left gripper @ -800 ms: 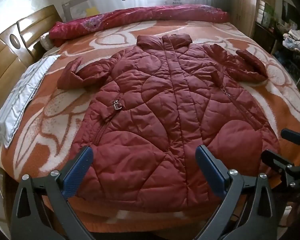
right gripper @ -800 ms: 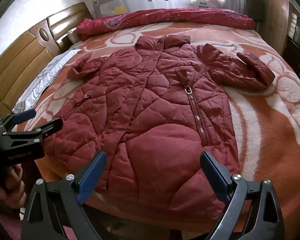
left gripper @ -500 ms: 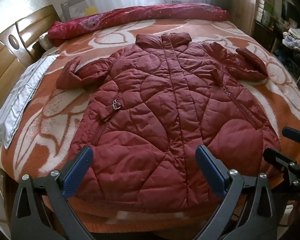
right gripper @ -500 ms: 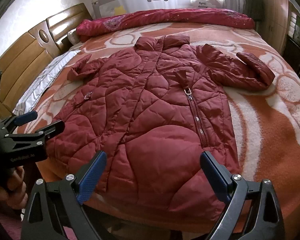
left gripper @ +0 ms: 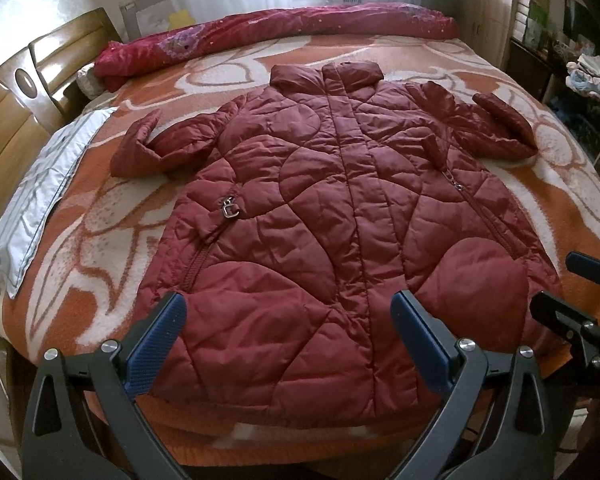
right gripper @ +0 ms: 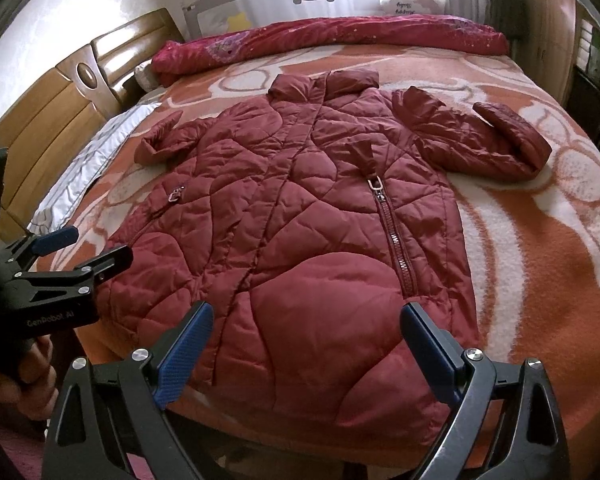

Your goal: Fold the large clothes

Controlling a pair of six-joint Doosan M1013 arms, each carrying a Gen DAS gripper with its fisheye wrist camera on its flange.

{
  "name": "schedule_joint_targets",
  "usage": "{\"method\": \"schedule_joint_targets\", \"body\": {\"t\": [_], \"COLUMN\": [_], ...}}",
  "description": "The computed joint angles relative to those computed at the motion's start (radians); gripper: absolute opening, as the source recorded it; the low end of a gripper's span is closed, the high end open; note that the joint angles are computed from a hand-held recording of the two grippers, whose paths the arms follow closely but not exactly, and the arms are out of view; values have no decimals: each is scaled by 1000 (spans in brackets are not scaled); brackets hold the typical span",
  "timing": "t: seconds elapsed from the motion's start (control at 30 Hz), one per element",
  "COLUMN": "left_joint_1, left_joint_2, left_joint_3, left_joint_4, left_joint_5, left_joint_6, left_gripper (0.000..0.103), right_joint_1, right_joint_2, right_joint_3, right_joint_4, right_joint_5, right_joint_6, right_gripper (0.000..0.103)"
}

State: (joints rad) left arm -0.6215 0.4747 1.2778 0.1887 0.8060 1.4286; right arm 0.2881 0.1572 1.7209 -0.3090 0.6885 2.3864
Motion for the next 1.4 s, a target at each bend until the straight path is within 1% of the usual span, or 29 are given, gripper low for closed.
{"method": "schedule_joint_targets", "body": {"t": [0.13,0.2,0.3,0.33,0.4,0.47,0.53,0.57,0.6,0.63,0.7,0.73,0.83,0.87,0.9,0.97,1.0,1.13,1.3,1.4], "left_joint_1": [0,6,9,10,9,4,-1,-3,-2,-1,3,9,22,24,28,27,29,39,47,43], "left_joint_2": [6,19,29,30,31,26,24,24,28,34,44,46,53,59,64,86,92,107,138,158], "left_joint_3": [2,-28,-49,-49,-48,-32,-21,-15,-20,-29,-44,-44,-51,-61,-69,-105,-115,-135,-184,-215], "left_joint_4": [-5,-41,-67,-69,-61,-18,25,49,45,35,20,-37,-145,-157,-179,-137,-138,-152,-147,-106], "left_joint_5": [-1,47,89,88,79,27,-14,-37,-36,-25,-10,-30,-50,-34,-31,37,45,29,60,87], "left_joint_6": [3,31,51,54,53,36,19,6,11,16,23,39,72,76,86,78,74,59,61,69], "left_gripper": [102,102,102,102,102,102,102,102,102,102,102,102,102,102,102,102,102,102,102,102], "right_joint_1": [-3,-4,-7,-7,-5,-4,-2,-4,-10,-19,-25,-28,-41,-45,-55,-68,-75,-106,-143,-169], "right_joint_2": [1,1,1,0,-4,-6,-11,-11,-12,-11,-10,-11,-14,-17,-17,-20,-22,-23,-18,-10], "right_joint_3": [-1,-4,10,13,26,37,55,58,60,57,57,57,57,58,58,59,59,55,46,39], "right_joint_4": [2,2,-40,-51,-102,-151,-245,-249,-241,-193,-195,-201,-201,-206,-177,-183,-193,-202,-192,-181], "right_joint_5": [-1,0,-32,-39,-66,-92,-137,-148,-159,-150,-148,-145,-134,-133,-139,-145,-145,-140,-138,-134], "right_joint_6": [1,5,40,50,90,134,217,227,227,187,191,196,192,195,176,181,189,193,174,159], "right_gripper": [95,95,95,95,95,95,95,95,95,95,95,95,95,95,95,95,95,95,95,95]}}
